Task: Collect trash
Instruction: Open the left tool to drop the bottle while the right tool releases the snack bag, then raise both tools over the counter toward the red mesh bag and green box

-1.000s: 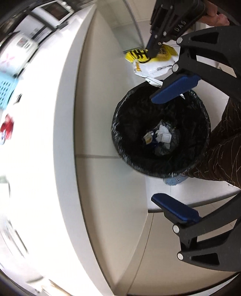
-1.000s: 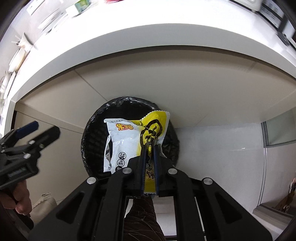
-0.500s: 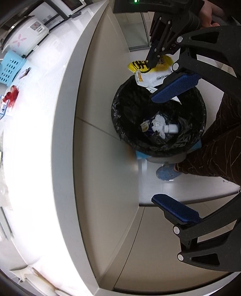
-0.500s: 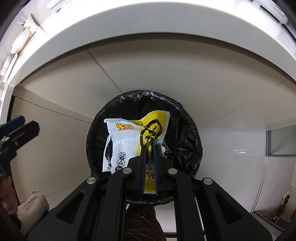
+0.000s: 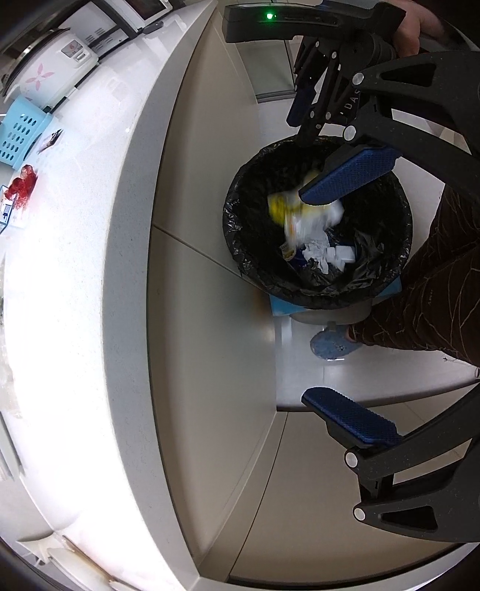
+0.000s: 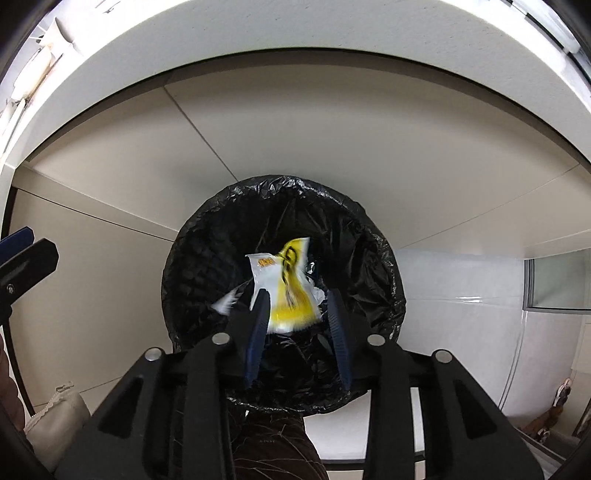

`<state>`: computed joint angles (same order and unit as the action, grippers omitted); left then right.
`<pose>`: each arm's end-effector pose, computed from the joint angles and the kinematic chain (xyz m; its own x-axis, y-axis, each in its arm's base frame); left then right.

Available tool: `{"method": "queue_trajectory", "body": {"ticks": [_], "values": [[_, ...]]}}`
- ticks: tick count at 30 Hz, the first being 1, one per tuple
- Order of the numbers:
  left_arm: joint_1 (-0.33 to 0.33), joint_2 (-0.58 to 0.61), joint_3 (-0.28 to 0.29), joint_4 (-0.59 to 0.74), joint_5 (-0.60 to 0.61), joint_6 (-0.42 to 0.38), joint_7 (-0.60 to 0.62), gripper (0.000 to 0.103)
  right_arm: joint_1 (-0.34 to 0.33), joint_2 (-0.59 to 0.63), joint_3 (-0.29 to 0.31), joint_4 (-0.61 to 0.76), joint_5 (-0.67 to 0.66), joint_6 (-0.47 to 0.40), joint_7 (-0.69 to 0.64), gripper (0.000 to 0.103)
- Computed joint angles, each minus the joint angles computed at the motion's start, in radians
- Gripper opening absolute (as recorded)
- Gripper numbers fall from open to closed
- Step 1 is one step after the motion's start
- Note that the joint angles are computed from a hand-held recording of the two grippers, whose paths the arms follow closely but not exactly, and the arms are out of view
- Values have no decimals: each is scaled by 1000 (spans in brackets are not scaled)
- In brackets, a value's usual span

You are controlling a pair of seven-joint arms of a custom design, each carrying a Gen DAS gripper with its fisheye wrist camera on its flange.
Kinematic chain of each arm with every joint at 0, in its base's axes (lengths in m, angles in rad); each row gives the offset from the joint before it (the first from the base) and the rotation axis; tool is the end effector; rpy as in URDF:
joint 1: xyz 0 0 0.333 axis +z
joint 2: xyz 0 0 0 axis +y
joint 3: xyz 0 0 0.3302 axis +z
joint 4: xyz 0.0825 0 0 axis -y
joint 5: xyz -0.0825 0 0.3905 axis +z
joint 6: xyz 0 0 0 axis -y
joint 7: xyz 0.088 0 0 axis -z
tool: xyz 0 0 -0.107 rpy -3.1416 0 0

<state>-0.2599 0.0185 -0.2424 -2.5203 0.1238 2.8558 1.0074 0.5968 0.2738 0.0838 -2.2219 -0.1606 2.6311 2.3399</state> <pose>0.4302 -0.2440 0.3125 -0.0676 -0.9917 0.1093 -0.9547 0.0325 -0.2960 0.4416 0.3621 0.2727 0.0445 -0.9983 -0.0388 -0.9885 -0.0383 -0.1465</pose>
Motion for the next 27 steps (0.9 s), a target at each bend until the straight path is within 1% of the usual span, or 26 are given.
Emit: {"method": "queue_trajectory", "body": {"ticks": [2, 3, 4, 6, 8, 12, 14, 17, 20, 22, 27], "values": [[-2, -4, 1, 2, 20, 0, -20, 97, 4, -8, -7, 0, -15, -4, 14, 41], [-2, -6, 2, 2, 39, 2, -37, 97, 5, -13, -9, 1, -21, -8, 21, 48], [-2, -9, 3, 0, 56, 9, -50, 97, 10, -22, -14, 2, -40, -19, 36, 51], [-1, -15, 5, 0, 86, 12, -72, 97, 18, -43, -23, 7, -88, -44, 75, 61], [-2, -22, 4, 1, 83, 12, -71, 97, 3, -57, -15, 9, -90, -40, 77, 70], [-2, -51, 6, 6, 80, 3, -65, 97, 2, -99, -19, 23, -194, -58, 152, 85], [-3, -64, 7, 21, 80, -17, -61, 97, -11, -114, -11, 34, -221, -63, 164, 88], [-3, -71, 11, 34, 63, -18, -39, 97, -31, -131, 2, 53, -237, -67, 159, 94], [1, -66, 13, 72, 75, -46, -29, 97, -46, -139, 9, 74, -251, -64, 170, 95], [2, -67, 18, 91, 51, -58, -9, 97, -53, -143, 10, 87, -267, -61, 179, 95], [15, -65, 26, 144, 41, -90, 15, 97, -67, -137, 10, 151, -281, -103, 179, 95]]}}
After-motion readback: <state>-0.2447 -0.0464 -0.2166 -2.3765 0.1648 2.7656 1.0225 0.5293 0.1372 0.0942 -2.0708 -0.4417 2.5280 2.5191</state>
